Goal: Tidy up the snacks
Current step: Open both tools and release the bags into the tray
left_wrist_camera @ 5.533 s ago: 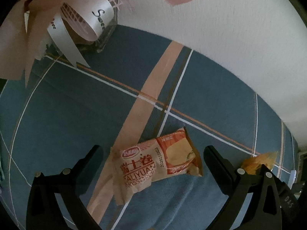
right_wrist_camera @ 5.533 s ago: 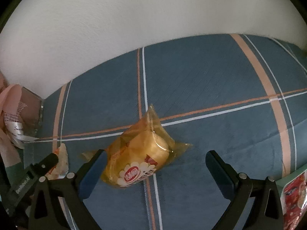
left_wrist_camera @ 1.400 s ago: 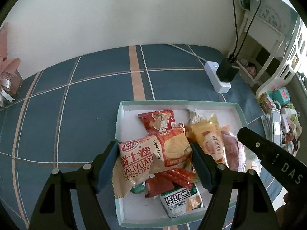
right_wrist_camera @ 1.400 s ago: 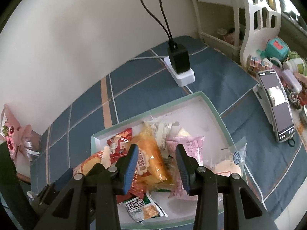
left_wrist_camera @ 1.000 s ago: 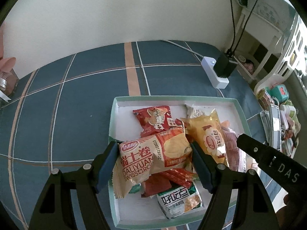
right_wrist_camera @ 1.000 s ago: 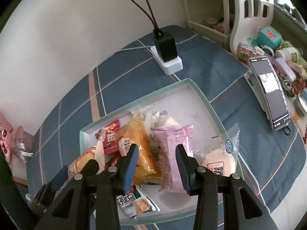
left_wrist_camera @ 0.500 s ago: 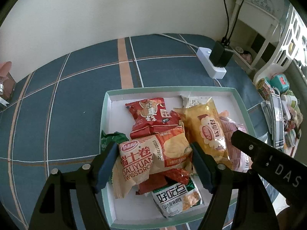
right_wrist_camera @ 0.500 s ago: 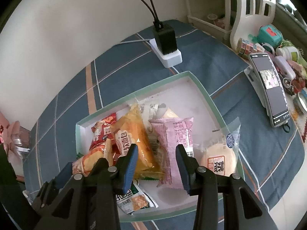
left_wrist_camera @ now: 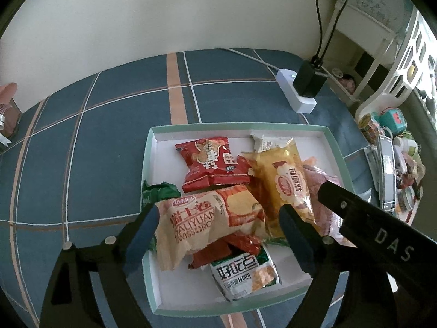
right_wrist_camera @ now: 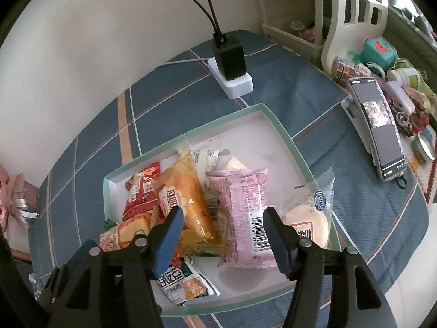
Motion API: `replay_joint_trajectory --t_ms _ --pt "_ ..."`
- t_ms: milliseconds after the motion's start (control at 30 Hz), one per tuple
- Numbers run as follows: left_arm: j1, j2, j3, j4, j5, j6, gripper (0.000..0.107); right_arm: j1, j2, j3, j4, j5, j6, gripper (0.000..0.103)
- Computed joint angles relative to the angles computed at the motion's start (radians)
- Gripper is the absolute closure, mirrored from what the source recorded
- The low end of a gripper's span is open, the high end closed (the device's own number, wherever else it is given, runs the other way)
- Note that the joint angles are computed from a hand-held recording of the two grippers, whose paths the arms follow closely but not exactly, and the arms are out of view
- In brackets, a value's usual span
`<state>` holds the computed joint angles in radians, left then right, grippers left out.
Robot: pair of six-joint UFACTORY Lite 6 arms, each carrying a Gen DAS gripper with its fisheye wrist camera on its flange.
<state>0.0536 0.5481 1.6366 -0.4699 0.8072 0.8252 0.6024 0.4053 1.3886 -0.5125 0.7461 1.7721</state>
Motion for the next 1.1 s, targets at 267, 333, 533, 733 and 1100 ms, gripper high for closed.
replay_joint_trajectory --t_ms 267,333,533,733,1100 --pt "0.029 -0.010 0.035 0.050 0.037 -0.060 0.016 0.007 -0.007 0.004 -0.003 0.009 0.001 0.037" --pt "0.043 0.008 0.062 0.059 0.047 -0.083 0.016 0.008 -0.005 0.007 -0.002 0.013 -0.001 0.037" --pt "0.102 0.073 0.172 0.072 0.067 -0.145 0.016 0.006 -0.002 0.012 0.006 0.014 -0.017 0.037" --pt "0.138 0.143 0.272 0.134 0.031 -0.231 0.016 0.020 0.049 0.077 0.016 0.031 -0.049 0.034" --pt "0.159 0.221 0.343 0.261 -0.017 -0.365 0.006 0.060 0.180 0.270 0.005 0.090 -0.134 0.002"
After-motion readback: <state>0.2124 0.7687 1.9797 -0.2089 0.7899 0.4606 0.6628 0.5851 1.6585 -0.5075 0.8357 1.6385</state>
